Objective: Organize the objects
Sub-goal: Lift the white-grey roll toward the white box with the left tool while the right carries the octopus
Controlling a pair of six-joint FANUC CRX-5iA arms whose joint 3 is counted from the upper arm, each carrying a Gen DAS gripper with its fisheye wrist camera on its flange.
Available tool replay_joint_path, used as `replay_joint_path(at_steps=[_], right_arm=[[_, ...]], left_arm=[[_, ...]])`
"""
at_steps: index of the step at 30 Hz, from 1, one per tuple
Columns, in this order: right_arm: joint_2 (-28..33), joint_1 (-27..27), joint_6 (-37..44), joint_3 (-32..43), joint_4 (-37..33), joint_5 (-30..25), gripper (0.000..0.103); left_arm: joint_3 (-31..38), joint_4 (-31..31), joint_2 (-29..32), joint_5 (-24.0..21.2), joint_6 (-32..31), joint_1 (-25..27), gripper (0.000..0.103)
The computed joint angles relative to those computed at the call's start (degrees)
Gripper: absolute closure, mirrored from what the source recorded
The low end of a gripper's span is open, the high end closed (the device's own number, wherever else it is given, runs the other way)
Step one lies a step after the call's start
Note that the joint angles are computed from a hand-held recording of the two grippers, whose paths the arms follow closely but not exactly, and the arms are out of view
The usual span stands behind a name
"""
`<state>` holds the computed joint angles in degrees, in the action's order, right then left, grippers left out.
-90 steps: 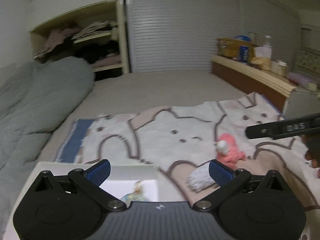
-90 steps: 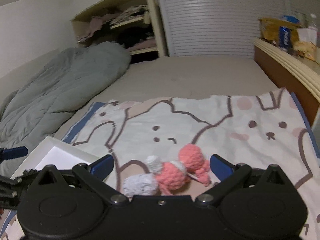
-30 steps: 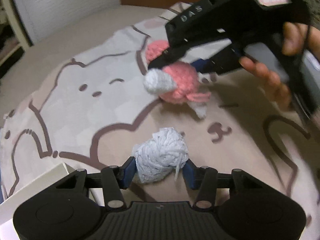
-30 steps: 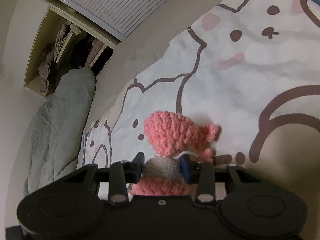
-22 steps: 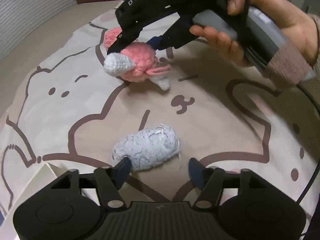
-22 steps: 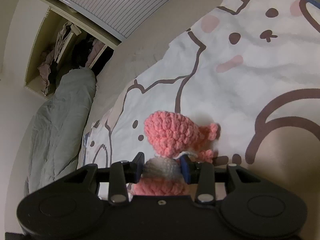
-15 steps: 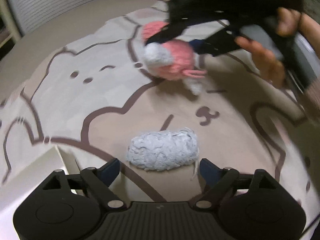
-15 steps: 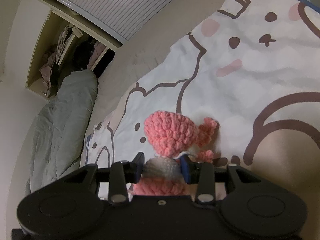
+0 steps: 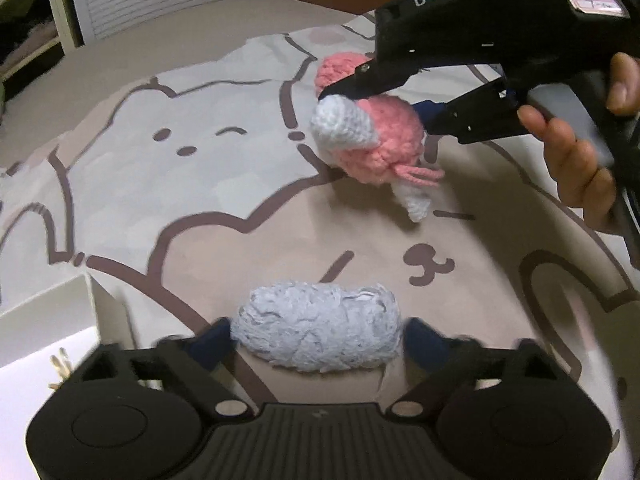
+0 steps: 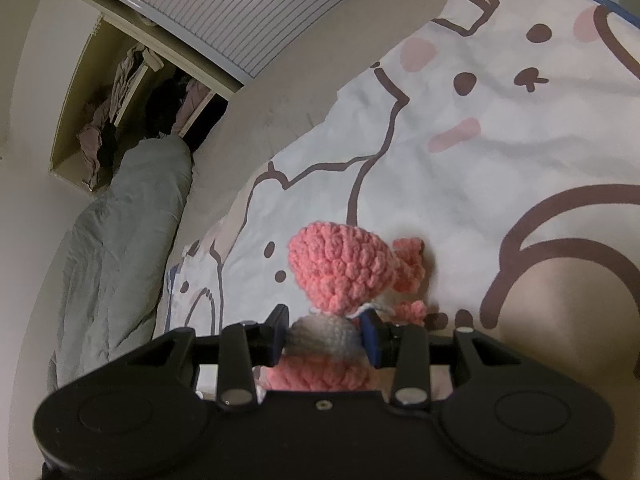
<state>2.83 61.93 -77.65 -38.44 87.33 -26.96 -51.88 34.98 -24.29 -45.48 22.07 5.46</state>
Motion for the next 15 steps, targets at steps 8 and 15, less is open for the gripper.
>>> replay_joint_path(at_steps=[8,15], right_arm=[[-0.74,3.31,7.10,0.77,-6.74,-3.65,0.064],[-1.63,8.41,17.44,3.45,-13.65,-10.79,0.064]], left_arm=[[-2.31,5.88,-2.45,1.22,-4.70,1.13,0.027],[-3.97,10.19,-8.93,-0.53,-6.19,4.44,0.028]])
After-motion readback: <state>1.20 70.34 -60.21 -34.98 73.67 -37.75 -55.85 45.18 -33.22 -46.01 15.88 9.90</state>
